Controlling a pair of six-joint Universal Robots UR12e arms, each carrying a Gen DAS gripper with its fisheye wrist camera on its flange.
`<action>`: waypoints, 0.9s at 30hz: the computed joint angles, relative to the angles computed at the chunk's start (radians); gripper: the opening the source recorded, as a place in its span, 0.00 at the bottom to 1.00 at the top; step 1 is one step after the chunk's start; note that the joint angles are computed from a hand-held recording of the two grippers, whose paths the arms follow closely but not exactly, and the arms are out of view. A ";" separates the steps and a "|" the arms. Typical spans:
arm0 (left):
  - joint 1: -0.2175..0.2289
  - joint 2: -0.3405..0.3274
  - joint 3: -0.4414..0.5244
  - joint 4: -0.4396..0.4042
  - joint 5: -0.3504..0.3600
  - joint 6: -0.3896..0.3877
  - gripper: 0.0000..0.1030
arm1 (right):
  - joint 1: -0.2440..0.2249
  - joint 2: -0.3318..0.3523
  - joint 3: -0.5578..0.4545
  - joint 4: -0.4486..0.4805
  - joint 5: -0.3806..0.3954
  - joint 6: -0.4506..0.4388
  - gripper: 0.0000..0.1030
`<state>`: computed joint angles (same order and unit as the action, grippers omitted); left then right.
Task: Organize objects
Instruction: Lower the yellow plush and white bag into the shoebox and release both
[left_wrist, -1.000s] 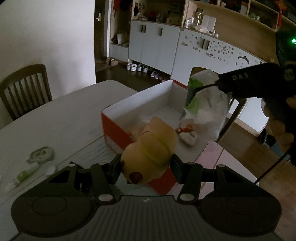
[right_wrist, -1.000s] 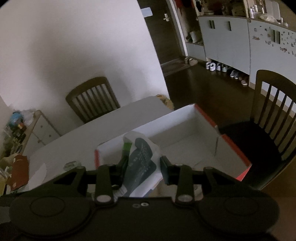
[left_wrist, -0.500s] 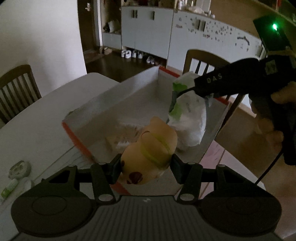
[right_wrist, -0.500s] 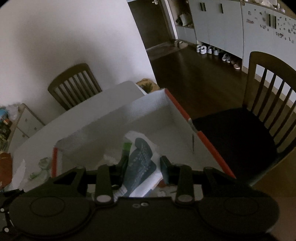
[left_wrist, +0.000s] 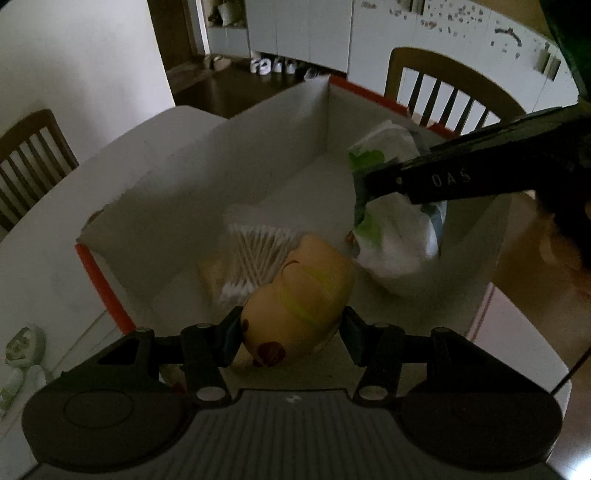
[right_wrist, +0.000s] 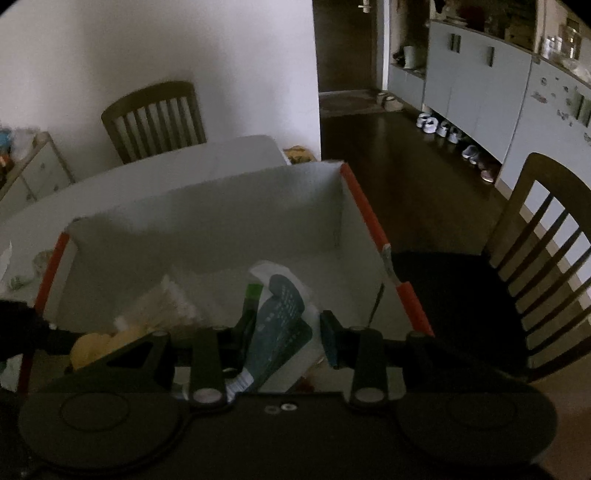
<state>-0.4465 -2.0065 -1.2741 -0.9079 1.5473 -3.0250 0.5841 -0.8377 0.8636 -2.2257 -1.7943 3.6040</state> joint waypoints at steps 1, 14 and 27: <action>-0.001 -0.002 0.002 -0.005 0.002 0.004 0.53 | -0.001 0.001 0.002 0.001 0.008 -0.003 0.35; -0.004 -0.015 0.015 -0.036 0.010 -0.001 0.54 | -0.006 0.022 -0.033 0.066 0.042 -0.020 0.37; -0.004 -0.008 0.003 -0.024 0.013 -0.028 0.63 | -0.013 0.004 -0.016 0.076 0.062 -0.026 0.53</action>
<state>-0.4500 -2.0145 -1.2707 -0.9320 1.5608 -3.0534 0.5710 -0.8338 0.8479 -2.1494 -1.7321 3.5777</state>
